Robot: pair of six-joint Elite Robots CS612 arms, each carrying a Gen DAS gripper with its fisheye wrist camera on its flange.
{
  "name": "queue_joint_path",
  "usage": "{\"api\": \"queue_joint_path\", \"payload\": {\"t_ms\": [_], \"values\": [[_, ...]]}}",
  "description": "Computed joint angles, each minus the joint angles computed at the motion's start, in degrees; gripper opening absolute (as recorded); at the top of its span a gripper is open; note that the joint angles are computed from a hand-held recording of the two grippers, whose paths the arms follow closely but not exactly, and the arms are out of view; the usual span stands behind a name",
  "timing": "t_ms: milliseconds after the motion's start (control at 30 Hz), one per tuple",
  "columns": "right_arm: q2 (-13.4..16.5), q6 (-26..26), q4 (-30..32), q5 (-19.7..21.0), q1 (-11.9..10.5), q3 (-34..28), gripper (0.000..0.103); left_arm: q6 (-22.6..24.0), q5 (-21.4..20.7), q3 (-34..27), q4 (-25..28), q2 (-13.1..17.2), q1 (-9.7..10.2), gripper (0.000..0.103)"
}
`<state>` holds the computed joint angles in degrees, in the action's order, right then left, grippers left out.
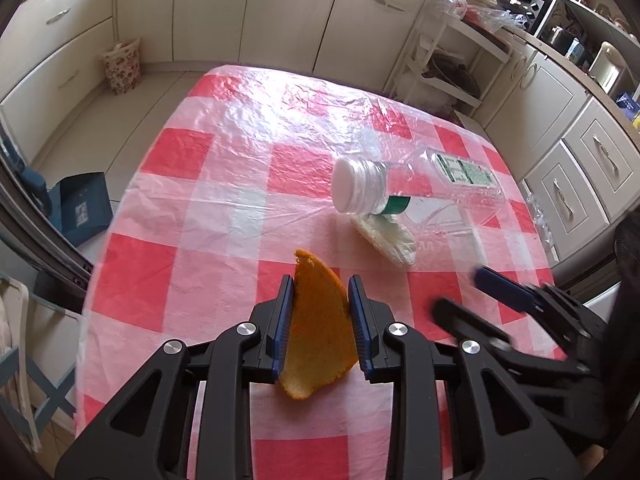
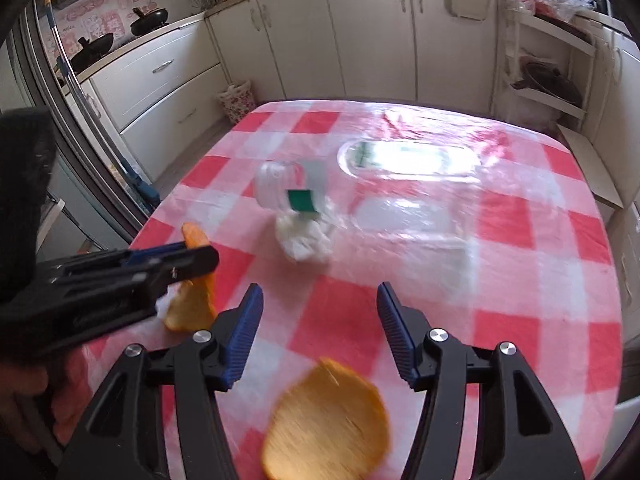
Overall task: Collect trash
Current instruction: 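Grasp an orange peel with the left tool while the right tool grasps the white tissue, then carry the peel and tissue to the yellow bin and open both tools over it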
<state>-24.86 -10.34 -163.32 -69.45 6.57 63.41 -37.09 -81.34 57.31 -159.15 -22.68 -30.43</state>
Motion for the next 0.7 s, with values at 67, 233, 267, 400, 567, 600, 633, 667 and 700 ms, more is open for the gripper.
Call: {"api": "queue_joint_path", "payload": {"t_ms": [67, 233, 267, 400, 567, 600, 633, 667, 700], "values": [[1.6, 0.1, 1.1, -0.5, 0.6, -2.9, 0.056, 0.0, 0.5, 0.5, 0.2, -0.4, 0.16, 0.026], [4.8, 3.2, 5.4, -1.0, 1.2, -9.0, 0.052, -1.1, -0.9, 1.3, 1.0, -0.8, 1.10, 0.026], [5.3, 3.5, 5.1, -1.6, 1.4, -9.8, 0.050, -1.4, -1.5, 1.3, 1.1, -0.8, 1.33, 0.026], [5.7, 2.1, 8.0, -2.5, 1.6, -11.7, 0.023, -1.5, -3.4, 1.3, 0.4, -0.6, 1.82, 0.025], [3.5, -0.5, 8.4, -0.5, 1.2, -8.6, 0.018, 1.6, -6.0, 0.5, -1.2, -0.3, 1.47, 0.017], [2.9, -1.1, 8.0, -0.2, 1.1, -7.6, 0.018, 2.4, -6.2, 0.4, -1.5, -0.3, 1.32, 0.005], [2.0, -1.8, 7.2, 0.1, 0.9, -6.1, 0.018, 3.0, -6.7, 0.3, -1.7, -0.2, 1.25, 0.004], [1.2, -2.3, 6.4, 0.1, 0.7, -4.7, 0.018, 3.4, -7.0, 0.3, -1.8, -0.2, 1.13, 0.004], [0.6, -2.5, 5.9, 0.1, 0.5, -3.8, 0.018, 3.7, -7.3, 0.4, -2.4, -0.3, 0.96, 0.004]]}}
